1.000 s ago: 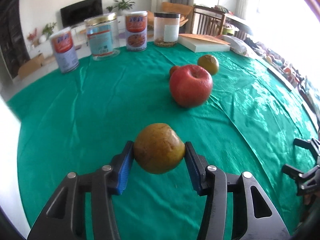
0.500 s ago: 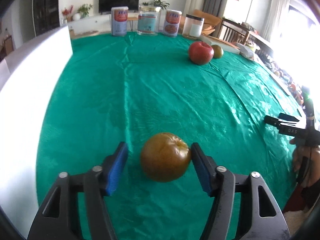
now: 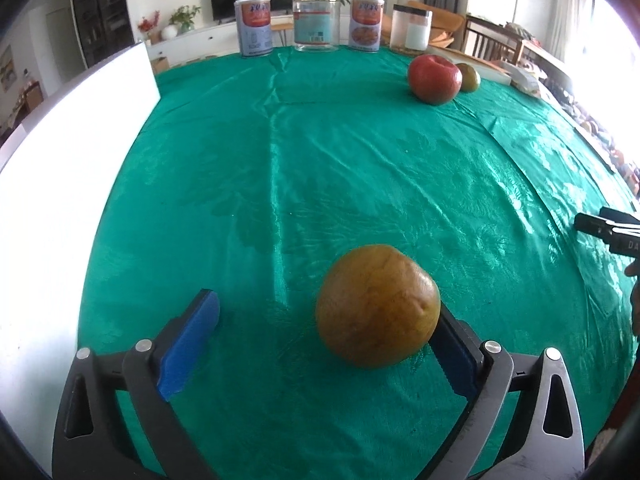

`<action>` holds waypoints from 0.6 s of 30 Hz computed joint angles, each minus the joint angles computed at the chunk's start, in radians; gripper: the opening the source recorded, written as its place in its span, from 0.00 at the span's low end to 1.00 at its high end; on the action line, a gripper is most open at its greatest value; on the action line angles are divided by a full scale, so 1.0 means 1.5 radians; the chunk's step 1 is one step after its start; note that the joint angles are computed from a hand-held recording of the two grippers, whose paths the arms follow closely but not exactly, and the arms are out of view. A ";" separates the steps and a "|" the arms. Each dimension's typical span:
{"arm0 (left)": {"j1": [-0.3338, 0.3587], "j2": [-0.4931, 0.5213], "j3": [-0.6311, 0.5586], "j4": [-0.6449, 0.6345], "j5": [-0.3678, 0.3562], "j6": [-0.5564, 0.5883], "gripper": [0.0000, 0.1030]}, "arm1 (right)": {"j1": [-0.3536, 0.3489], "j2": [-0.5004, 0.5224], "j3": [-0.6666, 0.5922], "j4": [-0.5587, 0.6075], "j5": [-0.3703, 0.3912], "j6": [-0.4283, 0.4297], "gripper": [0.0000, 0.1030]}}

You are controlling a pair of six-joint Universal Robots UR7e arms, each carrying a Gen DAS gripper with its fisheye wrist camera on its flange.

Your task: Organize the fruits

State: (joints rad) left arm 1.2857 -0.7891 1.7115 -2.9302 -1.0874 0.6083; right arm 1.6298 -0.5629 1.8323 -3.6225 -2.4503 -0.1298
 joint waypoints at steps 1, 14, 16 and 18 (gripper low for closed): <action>0.000 0.001 -0.001 0.001 0.001 0.000 0.97 | 0.000 -0.005 -0.012 0.009 0.027 -0.008 1.00; 0.001 0.003 -0.003 0.000 0.006 0.000 0.99 | 0.015 0.211 -0.556 0.263 0.061 -0.183 0.98; 0.001 0.003 -0.003 0.000 0.006 0.000 0.99 | 0.013 0.225 -0.592 0.325 0.040 -0.146 0.76; 0.001 0.003 -0.004 0.001 0.005 -0.001 0.99 | 0.010 0.205 -0.567 0.341 0.055 -0.119 0.68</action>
